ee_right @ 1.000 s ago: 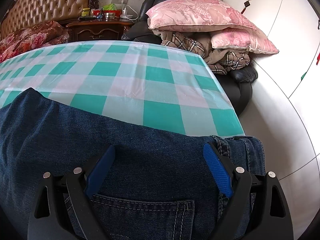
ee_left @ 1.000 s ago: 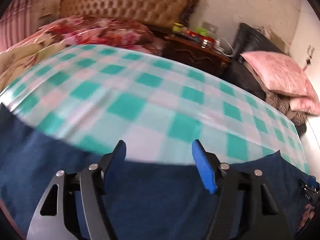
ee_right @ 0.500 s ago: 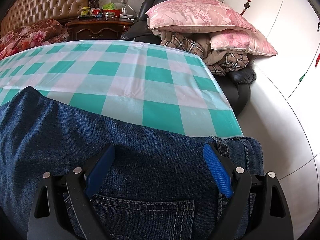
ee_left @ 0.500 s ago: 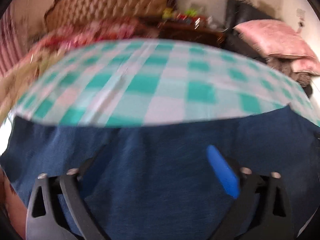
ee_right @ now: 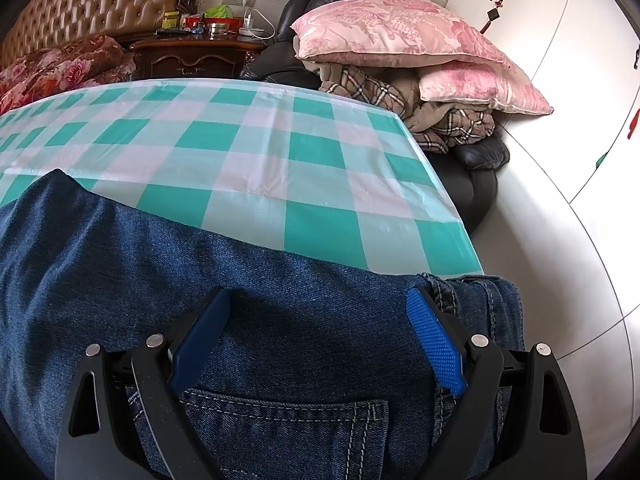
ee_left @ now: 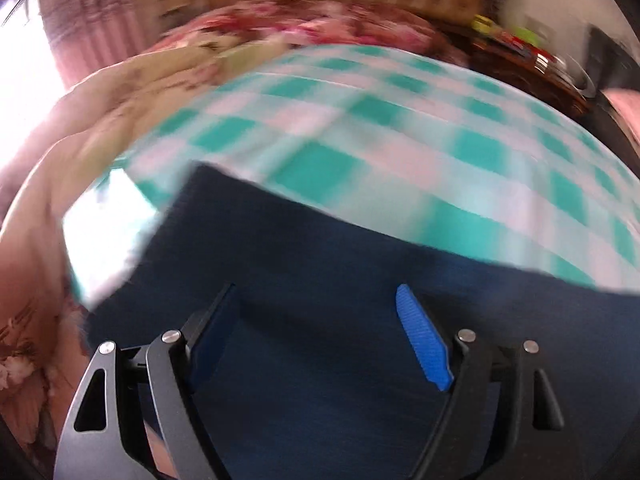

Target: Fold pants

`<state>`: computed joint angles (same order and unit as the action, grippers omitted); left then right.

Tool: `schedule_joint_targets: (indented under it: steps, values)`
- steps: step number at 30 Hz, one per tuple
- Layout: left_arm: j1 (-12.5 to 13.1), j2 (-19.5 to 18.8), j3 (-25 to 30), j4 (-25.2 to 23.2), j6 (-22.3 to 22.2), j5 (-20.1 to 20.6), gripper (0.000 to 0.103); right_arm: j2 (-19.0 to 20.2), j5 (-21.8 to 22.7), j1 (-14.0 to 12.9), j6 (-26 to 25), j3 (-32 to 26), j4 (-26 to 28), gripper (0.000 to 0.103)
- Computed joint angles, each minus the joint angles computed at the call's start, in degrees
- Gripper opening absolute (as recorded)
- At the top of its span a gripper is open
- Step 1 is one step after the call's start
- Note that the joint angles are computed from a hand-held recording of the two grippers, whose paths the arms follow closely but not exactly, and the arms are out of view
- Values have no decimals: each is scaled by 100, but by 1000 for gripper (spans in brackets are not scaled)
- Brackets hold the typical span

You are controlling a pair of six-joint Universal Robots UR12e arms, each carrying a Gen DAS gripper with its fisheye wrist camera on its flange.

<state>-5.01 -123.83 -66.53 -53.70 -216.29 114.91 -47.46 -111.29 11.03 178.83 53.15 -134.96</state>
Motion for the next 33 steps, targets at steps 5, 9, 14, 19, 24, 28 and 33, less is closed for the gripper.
schedule_joint_targets:
  steps: [5, 9, 14, 19, 24, 28, 33]
  values:
    - [271, 429, -520, -25, -716, 598, 74, 7, -16, 6, -6, -11, 5, 85]
    - [139, 758, -1059, 1121, -333, 154, 66, 7, -51, 7, -33, -12, -2, 85]
    - [-366, 876, -1579, 2594, 962, -700, 66, 11, -38, 12, -16, -21, 12, 85]
    - [-584, 926, -1800, 2784, 1114, -809, 67, 1, 78, -12, 18, -42, 67, 85]
    - [-571, 954, -1688, 1622, 180, 47, 67, -467, 469, -131, 754, 427, -329, 85]
    - [-618, 1025, -1715, 1724, 108, 310, 66, -960, 429, -203, 1242, 1048, -445, 86]
    - [-770, 860, -1422, 2260, 748, -179, 65, -1369, 481, -211, 1199, 1744, -179, 86]
